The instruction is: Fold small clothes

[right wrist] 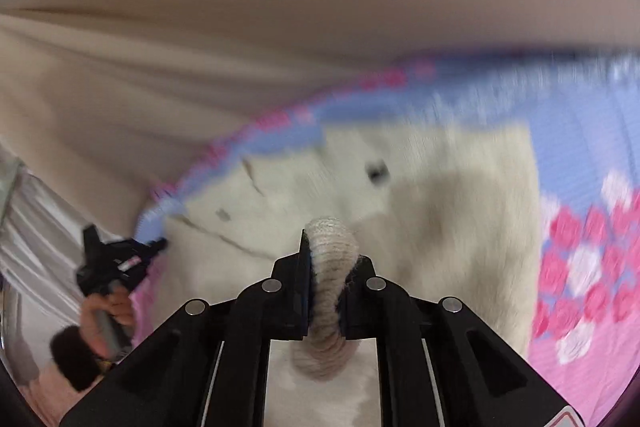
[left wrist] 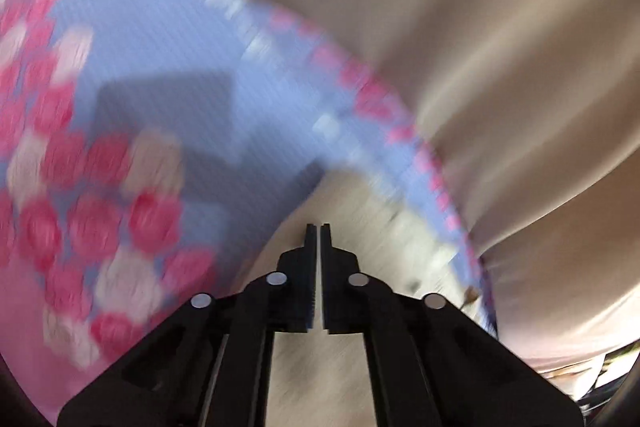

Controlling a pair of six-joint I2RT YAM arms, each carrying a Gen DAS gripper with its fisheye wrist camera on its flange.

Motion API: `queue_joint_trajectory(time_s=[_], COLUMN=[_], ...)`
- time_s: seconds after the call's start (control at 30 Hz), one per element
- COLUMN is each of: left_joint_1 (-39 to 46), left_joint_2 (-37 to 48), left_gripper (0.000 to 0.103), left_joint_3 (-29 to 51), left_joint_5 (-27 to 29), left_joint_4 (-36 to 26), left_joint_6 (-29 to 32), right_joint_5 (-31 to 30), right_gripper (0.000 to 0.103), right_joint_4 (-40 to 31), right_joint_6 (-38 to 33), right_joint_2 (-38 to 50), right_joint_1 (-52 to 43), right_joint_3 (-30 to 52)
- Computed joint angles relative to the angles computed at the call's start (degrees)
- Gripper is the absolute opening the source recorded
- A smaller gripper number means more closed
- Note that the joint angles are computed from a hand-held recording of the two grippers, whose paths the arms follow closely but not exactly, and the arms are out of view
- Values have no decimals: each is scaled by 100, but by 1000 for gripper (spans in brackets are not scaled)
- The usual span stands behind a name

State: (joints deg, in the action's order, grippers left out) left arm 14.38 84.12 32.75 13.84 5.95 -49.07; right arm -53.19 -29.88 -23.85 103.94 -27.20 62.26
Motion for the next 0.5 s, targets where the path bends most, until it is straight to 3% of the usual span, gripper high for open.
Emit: queue_joint_trajectory(time_s=[0.07,0.13,0.2,0.23,0.3,0.33,0.37,0.43,0.47,0.5], left_joint_1=[-59,-88,-99,-91,-115,-201,-303,-435,-463,-485], left_joint_2=[-47,298,633,645,582,490,369,551,725,919], left_gripper=[0,0,0,4,29,61,78,78,71,61], left_joint_3=[57,246,559,544,523,578,583,685,715,742], left_joint_5=[-250,-238,-178,-72,43,-136,-371,-583,-536,-431], left_joint_4=[154,150,-247,-213,-147,-396,-621,-665,-585,-494], left_joint_6=[70,40,0,-77,-87,-37,-26,144,228,334], right_joint_5=[65,1129,2211,2153,1721,1601,1527,1600,1730,1834], right_gripper=[10,14,14,19,24,33,36,39,39,25], right_joint_4=[469,718,458,500,790,716,654,532,426,437], right_joint_6=[198,64,-11,-54,91,137,199,272,233,152], right_joint_2=[-27,584,1408,1485,1278,1277,1318,1486,1600,1644], right_joint_1=[-134,135,375,326,116,43,21,121,232,350], right_joint_3=[-69,109,495,454,156,179,237,436,565,606])
